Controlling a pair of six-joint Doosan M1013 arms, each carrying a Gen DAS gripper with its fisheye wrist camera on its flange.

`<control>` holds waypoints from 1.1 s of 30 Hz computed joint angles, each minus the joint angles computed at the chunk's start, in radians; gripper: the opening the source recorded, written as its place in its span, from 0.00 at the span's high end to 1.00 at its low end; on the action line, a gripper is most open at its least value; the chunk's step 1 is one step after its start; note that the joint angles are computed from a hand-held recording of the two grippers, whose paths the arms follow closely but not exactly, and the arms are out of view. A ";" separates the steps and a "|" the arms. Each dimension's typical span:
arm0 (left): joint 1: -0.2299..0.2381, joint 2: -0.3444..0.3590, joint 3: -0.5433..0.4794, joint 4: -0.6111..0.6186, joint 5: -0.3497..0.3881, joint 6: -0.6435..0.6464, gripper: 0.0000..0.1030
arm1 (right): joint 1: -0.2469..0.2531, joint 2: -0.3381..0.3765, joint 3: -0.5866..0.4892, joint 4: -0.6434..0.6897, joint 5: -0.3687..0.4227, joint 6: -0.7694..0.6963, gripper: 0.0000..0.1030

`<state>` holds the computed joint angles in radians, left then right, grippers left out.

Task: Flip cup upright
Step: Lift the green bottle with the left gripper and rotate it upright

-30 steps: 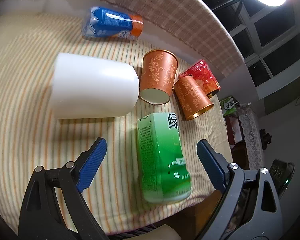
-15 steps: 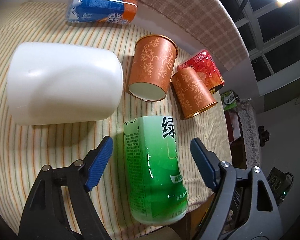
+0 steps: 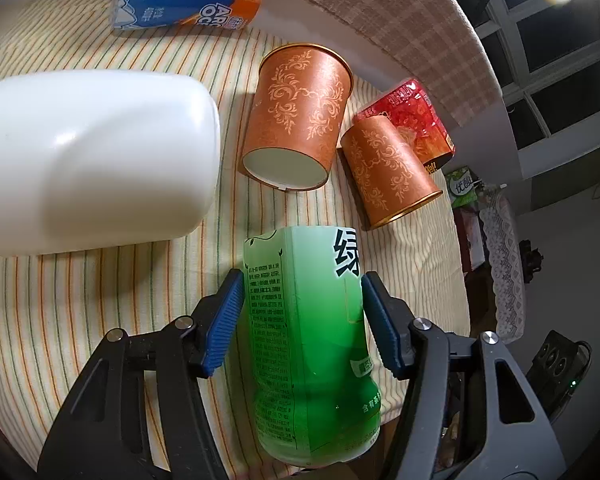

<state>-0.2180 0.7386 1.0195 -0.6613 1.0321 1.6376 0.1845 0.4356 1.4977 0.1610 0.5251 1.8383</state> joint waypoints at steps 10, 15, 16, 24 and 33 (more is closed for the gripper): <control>-0.019 -0.048 0.051 0.067 -0.084 0.043 0.41 | 0.002 -0.002 -0.002 -0.009 -0.007 0.009 0.21; -0.032 -0.084 0.089 0.106 -0.154 0.070 0.41 | 0.007 -0.003 -0.005 -0.034 -0.013 0.028 0.21; -0.034 -0.089 0.097 0.111 -0.164 0.075 0.41 | 0.008 -0.002 -0.006 -0.035 -0.013 0.029 0.21; -0.044 -0.125 0.139 0.155 -0.242 0.089 0.42 | 0.012 -0.003 -0.007 -0.048 -0.017 0.033 0.21; -0.057 -0.153 0.172 0.218 -0.335 0.085 0.42 | 0.014 -0.003 -0.007 -0.057 -0.018 0.039 0.21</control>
<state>-0.2751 0.5852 1.1913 -0.4436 0.6974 1.7225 0.1981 0.4330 1.4906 0.1041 0.5076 1.8774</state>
